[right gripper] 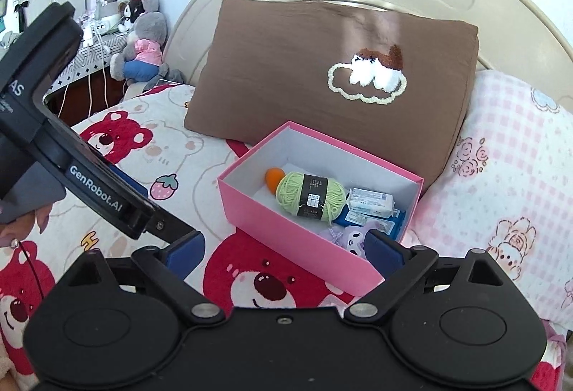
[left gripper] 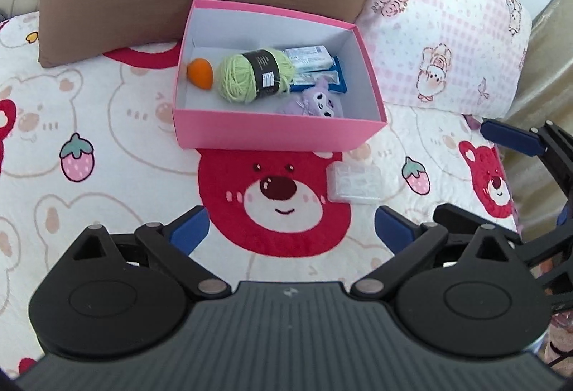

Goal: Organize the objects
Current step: 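Withdraw the left tool up and out of the pink box, then move the left tool down toward the clear plastic case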

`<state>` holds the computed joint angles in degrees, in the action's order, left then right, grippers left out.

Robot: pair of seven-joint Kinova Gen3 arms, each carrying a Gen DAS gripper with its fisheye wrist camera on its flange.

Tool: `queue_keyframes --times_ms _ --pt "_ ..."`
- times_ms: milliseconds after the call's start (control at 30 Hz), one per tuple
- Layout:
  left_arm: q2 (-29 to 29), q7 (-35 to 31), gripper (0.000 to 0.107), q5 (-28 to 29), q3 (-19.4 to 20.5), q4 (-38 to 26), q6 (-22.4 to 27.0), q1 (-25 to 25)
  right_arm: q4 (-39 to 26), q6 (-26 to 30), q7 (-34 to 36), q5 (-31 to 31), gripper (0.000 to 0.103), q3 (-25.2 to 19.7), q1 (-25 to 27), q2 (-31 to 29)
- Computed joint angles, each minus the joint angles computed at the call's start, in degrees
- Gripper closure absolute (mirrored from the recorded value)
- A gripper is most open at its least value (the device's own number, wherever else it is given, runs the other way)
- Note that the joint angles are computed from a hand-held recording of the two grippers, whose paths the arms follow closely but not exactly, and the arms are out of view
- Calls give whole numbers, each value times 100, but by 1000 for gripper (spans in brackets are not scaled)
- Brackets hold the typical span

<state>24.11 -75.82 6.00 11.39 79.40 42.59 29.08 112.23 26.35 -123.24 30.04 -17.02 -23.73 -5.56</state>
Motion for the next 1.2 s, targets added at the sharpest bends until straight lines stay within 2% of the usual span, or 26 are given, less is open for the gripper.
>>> queue_keyframes --times_ms 167,367,400,467,533,733,900,1033,1100,1167,1200 --pt "15 11 7 3 26 55 69 59 198 -81 384 -474 5 287 -149 -179" --pt "108 -134 7 357 188 72 142 -70 471 31 -161 -97 5 1728 -1707 -321" --pt "123 -153 7 393 198 70 144 -65 520 59 -389 82 5 1917 -1943 -334" --pt "159 -165 7 356 171 38 157 6 614 68 -855 389 5 2006 -2095 -332" --pt "186 -192 7 291 149 33 128 81 820 -193 -1321 722 5 1789 -1823 -307" --pt "327 -110 7 218 103 22 63 209 1363 -985 -2719 2118 5 453 -230 -89" --pt "494 -99 8 106 68 11 -16 299 1618 -1621 -3884 3254 5 -468 1097 188" --pt "626 143 8 -642 -297 -68 -117 829 1612 -1325 -4805 4186 6 -1501 1943 470" --pt "708 219 8 -918 -375 -119 -145 966 1657 -1294 -5259 4652 6 -1664 2071 564" --pt "772 188 8 -881 -285 -112 -239 863 1713 -1263 -5725 5118 6 -1604 1990 656" --pt "805 106 8 -765 -181 -98 -294 738 1737 -1181 -5948 5351 6 -1725 2055 720"
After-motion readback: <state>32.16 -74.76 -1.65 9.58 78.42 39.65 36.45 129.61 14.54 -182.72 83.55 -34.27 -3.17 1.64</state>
